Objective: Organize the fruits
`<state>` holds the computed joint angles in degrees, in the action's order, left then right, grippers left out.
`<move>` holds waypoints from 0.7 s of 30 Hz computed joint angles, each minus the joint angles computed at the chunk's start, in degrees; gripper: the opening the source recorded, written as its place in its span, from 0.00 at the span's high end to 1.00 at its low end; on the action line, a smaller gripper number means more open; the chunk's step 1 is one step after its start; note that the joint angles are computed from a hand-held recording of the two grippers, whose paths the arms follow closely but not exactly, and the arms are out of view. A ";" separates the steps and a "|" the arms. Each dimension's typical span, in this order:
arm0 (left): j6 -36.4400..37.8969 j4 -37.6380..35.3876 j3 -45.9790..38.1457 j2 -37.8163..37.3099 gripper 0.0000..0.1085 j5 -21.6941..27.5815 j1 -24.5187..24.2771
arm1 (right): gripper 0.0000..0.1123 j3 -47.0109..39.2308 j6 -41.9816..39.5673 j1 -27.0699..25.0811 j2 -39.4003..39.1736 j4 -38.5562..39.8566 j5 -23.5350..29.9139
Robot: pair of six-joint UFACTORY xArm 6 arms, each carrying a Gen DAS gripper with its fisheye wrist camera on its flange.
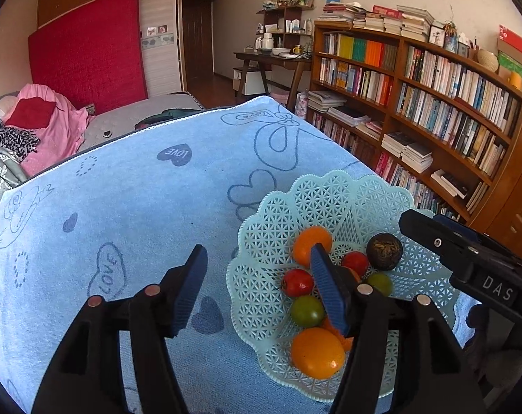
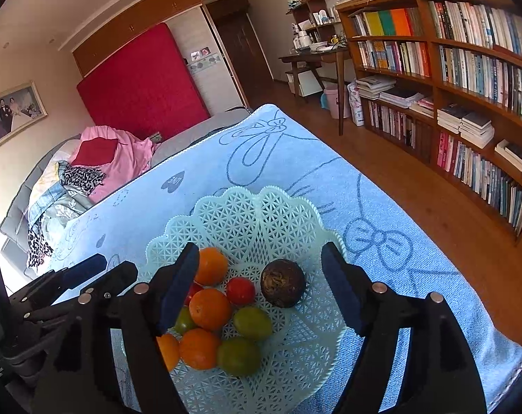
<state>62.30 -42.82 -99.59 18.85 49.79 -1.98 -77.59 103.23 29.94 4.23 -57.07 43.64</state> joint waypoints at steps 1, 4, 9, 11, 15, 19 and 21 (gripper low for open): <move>-0.18 0.11 -0.02 0.05 0.41 -0.44 0.06 | 0.29 0.16 0.25 0.08 -0.19 -0.22 0.04; -1.16 0.86 -0.17 0.18 0.33 -1.41 0.33 | 0.27 0.24 -0.13 0.42 -0.46 -0.47 0.52; -1.32 2.69 3.25 -1.50 0.22 -8.51 -0.31 | 0.19 -0.61 -1.51 1.29 -0.22 -0.95 1.04; -1.00 3.10 4.36 -2.05 0.22 -10.35 -0.37 | 0.18 -0.81 -2.42 1.63 -0.17 -0.95 1.12; -0.87 3.31 5.52 -2.77 0.22 -11.54 0.00 | 0.17 -0.84 -3.74 2.40 -0.15 -0.10 1.36; 1.02 2.43 7.71 -4.26 0.22 -13.31 0.08 | 0.17 -0.22 -4.83 3.57 -0.51 0.65 1.88; 2.23 1.87 8.99 -5.20 0.22 -14.52 -0.09 | 0.17 0.19 -5.11 4.23 -0.86 0.89 2.32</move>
<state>64.53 -40.96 -90.59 13.65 35.26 -2.07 -77.40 98.12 34.17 3.37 -56.19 45.95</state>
